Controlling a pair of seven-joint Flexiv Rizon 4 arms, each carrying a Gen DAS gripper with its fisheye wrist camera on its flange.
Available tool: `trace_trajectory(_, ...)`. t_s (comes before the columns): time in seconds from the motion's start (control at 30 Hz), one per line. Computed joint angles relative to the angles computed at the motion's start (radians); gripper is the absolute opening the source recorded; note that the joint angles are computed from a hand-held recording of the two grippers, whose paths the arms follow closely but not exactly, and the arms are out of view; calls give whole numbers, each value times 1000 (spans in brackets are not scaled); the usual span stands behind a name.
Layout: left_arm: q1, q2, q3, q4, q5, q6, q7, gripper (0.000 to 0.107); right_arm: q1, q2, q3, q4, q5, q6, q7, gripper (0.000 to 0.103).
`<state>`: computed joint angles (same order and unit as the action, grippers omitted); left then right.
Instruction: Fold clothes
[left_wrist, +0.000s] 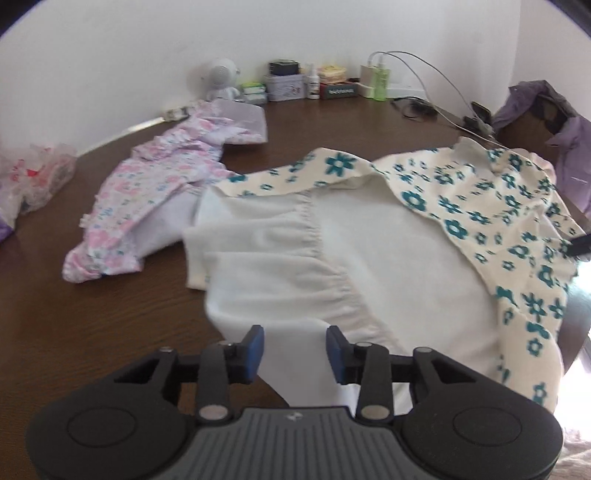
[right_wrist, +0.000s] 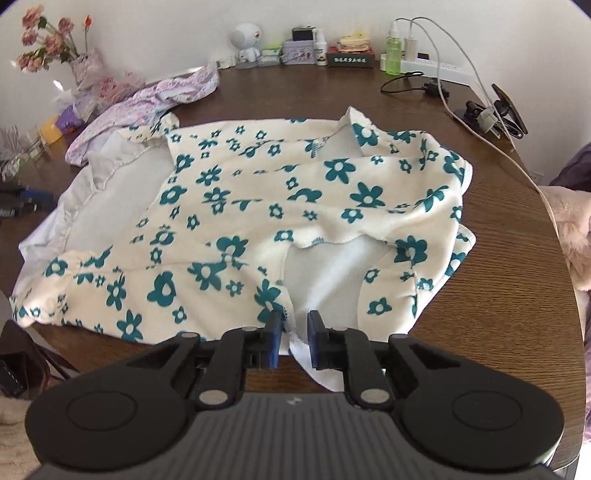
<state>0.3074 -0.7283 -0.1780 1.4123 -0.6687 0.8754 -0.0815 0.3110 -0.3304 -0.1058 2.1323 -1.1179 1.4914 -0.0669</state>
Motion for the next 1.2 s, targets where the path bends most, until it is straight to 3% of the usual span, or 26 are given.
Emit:
trace_trajectory(0.1,-4,25,-15,67,-8,53,79,36,-1,6,-47,-3,-91,19,97,15)
trace_trajectory(0.2,-11,23,-38,118,-24,185,169,2,-28,-8,-20,-16,-104,-15,112,18)
trace_trajectory(0.33,-5,-11,-49,102,-17,266,194,2,-36,-21,0,-16,-82,-60,113,17)
trace_trajectory(0.43,-10,-30,-22,62,4,271,111,3,-47,-10,5,-4,-122,-80,152,17)
trace_trajectory(0.47,-13,-35,-6,45,17,258,68,8,-52,-7,15,-2,-120,-93,149,17)
trace_trajectory(0.53,-12,-40,9,25,34,254,6,28,-61,-2,39,0,-94,-113,117,17)
trace_trajectory(0.63,50,-7,-76,87,-6,358,68,23,-65,12,60,5,-61,-129,85,19)
trace_trajectory(0.67,70,13,-100,114,-45,364,108,24,-64,21,41,10,-117,-95,128,19)
trace_trajectory(0.73,146,73,-157,167,-86,232,155,26,-81,29,30,6,-211,-40,193,28)
trace_trajectory(0.83,197,156,-151,227,-121,-26,222,34,-115,26,37,-15,-312,28,249,37)
trace_trajectory(0.93,201,203,-122,274,-104,-188,288,40,-128,1,81,-28,-236,30,152,37)
trace_trajectory(0.97,187,216,-106,294,-89,-203,307,41,-123,-8,83,-31,-210,32,121,37)
trace_trajectory(1.07,129,226,-71,349,-98,-112,381,42,-101,-28,85,-35,-121,32,24,37)
trace_trajectory(1.2,59,186,3,314,-80,-80,334,42,-62,-30,55,-26,-72,35,-46,37)
